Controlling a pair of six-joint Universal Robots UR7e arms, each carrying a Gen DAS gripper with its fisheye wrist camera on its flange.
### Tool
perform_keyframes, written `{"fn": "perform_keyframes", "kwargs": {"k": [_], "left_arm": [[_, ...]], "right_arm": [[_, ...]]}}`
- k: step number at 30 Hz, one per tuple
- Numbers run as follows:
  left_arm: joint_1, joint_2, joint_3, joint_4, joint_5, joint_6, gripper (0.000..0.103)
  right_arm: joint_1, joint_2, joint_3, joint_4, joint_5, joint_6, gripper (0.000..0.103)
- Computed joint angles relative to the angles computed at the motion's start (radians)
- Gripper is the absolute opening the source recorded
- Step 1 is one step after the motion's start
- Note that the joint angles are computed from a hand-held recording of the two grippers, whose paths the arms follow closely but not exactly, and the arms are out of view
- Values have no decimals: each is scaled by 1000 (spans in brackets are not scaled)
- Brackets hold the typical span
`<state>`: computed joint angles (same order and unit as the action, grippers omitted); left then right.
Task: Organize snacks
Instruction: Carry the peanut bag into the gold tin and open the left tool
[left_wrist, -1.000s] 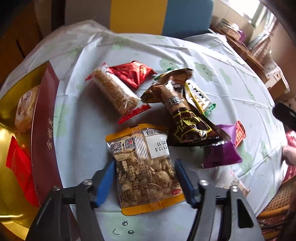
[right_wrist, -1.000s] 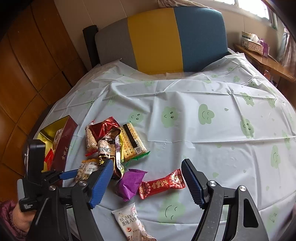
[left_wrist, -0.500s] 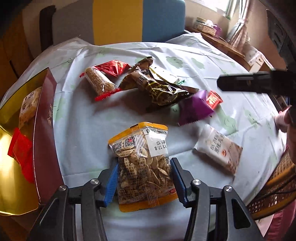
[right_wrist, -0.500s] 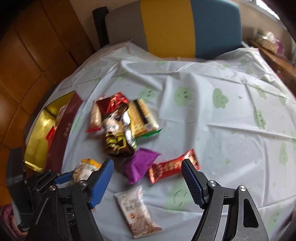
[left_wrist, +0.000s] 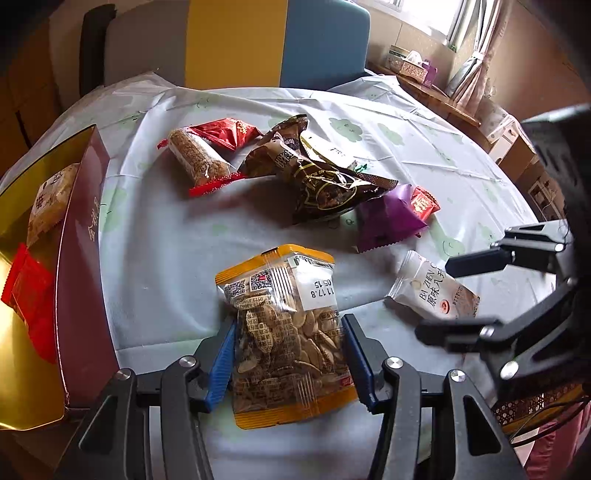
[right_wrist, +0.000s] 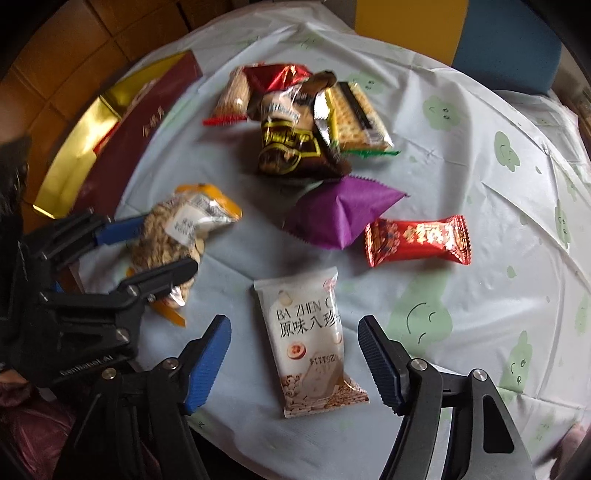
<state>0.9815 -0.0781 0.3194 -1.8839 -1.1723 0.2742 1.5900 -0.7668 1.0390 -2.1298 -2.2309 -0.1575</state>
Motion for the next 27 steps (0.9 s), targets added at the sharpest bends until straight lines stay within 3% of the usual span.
{"fn": "perform_keyframes", "kwargs": {"k": [2, 3, 6, 18, 27], "left_arm": [[3, 1, -5, -2, -10, -1, 54], [4, -11, 16, -14, -13, -1, 53], [4, -27, 48, -40, -21, 9, 53], [-5, -61, 144, -136, 6, 50, 53], [-2, -84, 198, -191, -3, 52, 53]], "right_arm": [[3, 0, 16, 1, -23, -9, 64], [6, 5, 20, 1, -49, -13, 50], [7, -2, 47, -36, -51, -39, 44], [9, -1, 69, -77, -70, -70, 45], [22, 1, 107, -161, -104, -139, 42]]}}
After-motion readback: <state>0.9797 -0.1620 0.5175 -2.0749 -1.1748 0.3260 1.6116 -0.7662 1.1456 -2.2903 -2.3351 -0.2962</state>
